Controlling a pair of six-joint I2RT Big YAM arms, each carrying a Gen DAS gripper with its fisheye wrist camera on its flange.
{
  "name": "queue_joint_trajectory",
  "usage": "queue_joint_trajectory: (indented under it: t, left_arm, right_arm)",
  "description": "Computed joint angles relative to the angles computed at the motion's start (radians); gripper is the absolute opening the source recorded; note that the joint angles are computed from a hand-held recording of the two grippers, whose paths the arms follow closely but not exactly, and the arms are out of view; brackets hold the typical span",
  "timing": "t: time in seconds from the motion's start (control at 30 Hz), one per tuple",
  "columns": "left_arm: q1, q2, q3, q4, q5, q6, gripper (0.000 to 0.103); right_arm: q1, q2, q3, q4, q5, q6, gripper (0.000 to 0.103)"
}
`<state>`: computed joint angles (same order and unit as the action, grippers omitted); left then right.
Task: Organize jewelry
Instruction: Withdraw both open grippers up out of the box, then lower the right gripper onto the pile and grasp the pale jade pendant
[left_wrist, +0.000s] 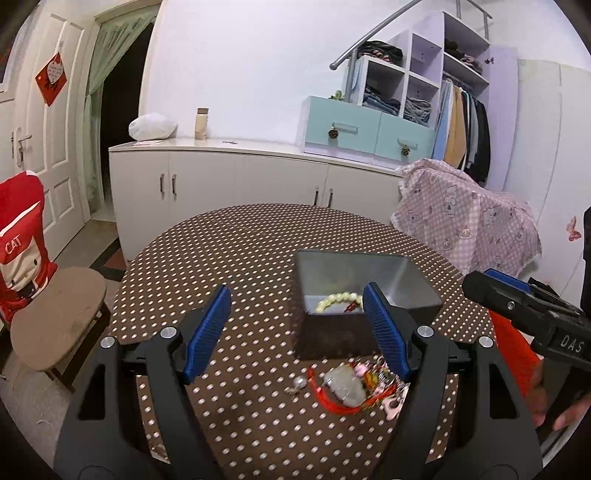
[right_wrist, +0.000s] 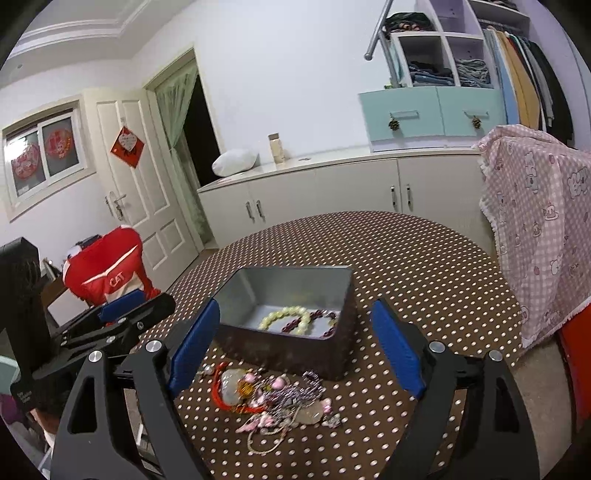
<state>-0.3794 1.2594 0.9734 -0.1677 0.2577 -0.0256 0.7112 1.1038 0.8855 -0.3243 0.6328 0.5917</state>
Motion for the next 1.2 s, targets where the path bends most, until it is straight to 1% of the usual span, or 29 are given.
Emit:
queue_joint_trajectory:
  t: [0.17,0.27,0.4,0.47,0.6,0.67,0.7,0.77,0.83,1.03,1.1,1.2]
  left_arm:
    - [0.028,-0.015,-0.023,-0.015,-0.003,0.004,0.073]
    - [0.051,-0.018,-0.035,-0.023,0.015,-0.003,0.073]
    - [0.072,-0.023,-0.052,-0.033,0.018,0.001,0.073]
    - [0.080,-0.022,-0.056,-0.040,0.022,0.002,0.073]
    - [0.093,-0.024,-0.066,-0.053,0.028,0.004,0.073]
    - [0.100,-0.021,-0.072,-0.053,0.033,0.007,0.073]
    - [0.101,-0.020,-0.073,-0.055,0.034,0.008,0.073]
    - [0.103,-0.016,-0.076,-0.061,0.034,0.009,0.073]
    - [0.106,-0.014,-0.080,-0.067,0.038,0.012,0.073]
    - [0.110,-0.006,-0.081,-0.079,0.054,0.017,0.073]
    - [0.111,-0.004,-0.083,-0.078,0.059,0.021,0.073]
    - [0.109,0.000,-0.082,-0.078,0.061,0.027,0.073]
  right_arm:
    - [0.039,0.036,0.014,0.020,-0.006,-0.052,0.080]
    - [0.058,0.067,0.029,0.021,-0.014,-0.073,0.080]
    - [0.075,0.108,0.048,0.004,-0.026,-0.078,0.080]
    - [0.078,0.123,0.054,0.005,-0.045,-0.074,0.078]
    - [0.075,0.147,0.065,0.004,-0.097,-0.071,0.066]
    - [0.075,0.155,0.067,0.007,-0.123,-0.071,0.057]
    - [0.075,0.158,0.067,0.009,-0.136,-0.070,0.054]
    - [0.071,0.166,0.070,0.007,-0.162,-0.068,0.046]
    - [0.071,0.180,0.077,0.001,-0.177,-0.060,0.041]
    - [0.058,0.210,0.095,-0.032,-0.207,-0.040,0.039]
    - [0.050,0.220,0.102,-0.049,-0.210,-0.025,0.036]
    - [0.039,0.233,0.114,-0.090,-0.198,-0.002,0.035]
